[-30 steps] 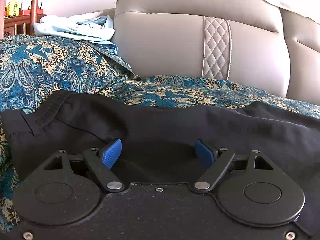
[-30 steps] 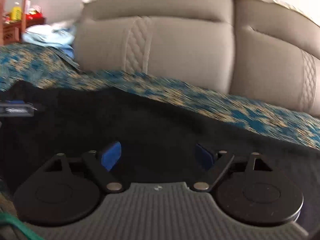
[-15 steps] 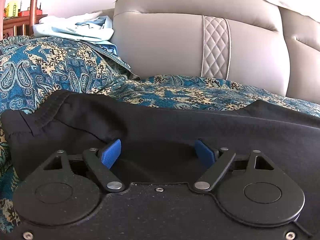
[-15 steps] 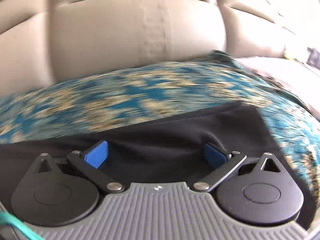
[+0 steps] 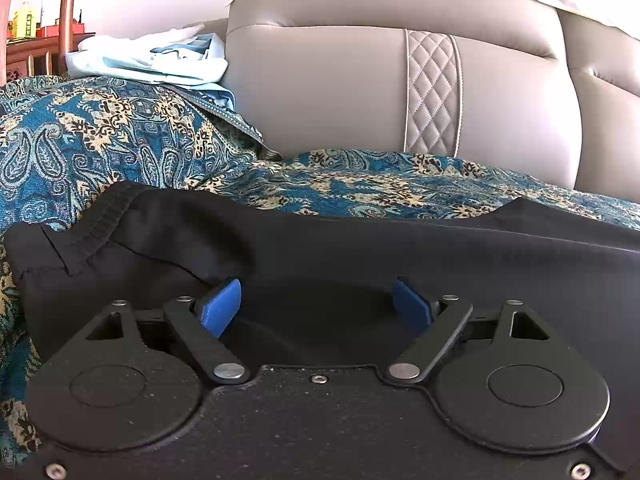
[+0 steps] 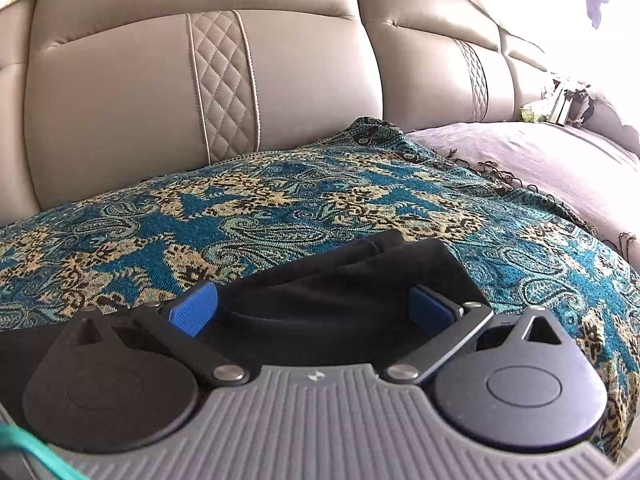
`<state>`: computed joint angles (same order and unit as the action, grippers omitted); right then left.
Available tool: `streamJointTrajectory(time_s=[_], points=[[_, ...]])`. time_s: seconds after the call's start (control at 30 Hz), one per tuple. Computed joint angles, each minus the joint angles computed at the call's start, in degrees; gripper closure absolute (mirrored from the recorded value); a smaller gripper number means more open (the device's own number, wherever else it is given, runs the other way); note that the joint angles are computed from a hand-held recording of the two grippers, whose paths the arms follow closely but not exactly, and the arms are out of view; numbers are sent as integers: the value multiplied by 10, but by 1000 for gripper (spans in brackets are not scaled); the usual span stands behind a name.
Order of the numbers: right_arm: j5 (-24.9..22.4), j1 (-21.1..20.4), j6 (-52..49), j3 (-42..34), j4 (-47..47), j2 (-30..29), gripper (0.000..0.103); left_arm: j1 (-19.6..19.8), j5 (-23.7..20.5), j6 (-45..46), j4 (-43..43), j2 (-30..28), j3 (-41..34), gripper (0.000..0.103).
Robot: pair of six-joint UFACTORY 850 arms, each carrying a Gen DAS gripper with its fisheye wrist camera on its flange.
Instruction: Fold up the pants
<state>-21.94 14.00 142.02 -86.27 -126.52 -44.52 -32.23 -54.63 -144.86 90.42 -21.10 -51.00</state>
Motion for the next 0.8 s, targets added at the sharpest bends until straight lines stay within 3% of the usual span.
streamJointTrajectory(time_s=[0.13, 0.2, 0.27, 0.57, 0.8], points=[[-8, 5, -52, -10, 52, -5, 0, -1, -3, 11, -12, -2, -5, 18], [-10, 6, -53, -12, 55, -6, 0, -7, -23, 64, -61, -12, -26, 7], [-8, 3, -21, -6, 28, -4, 0, -12, -27, 95, -86, -8, -29, 7], [-9, 3, -8, -3, 16, -2, 0, -35, -50, -15, -165, 52, 58, 4], [-10, 2, 4, 0, 5, -1, 0, -39, -101, 36, -251, 32, 20, 4]])
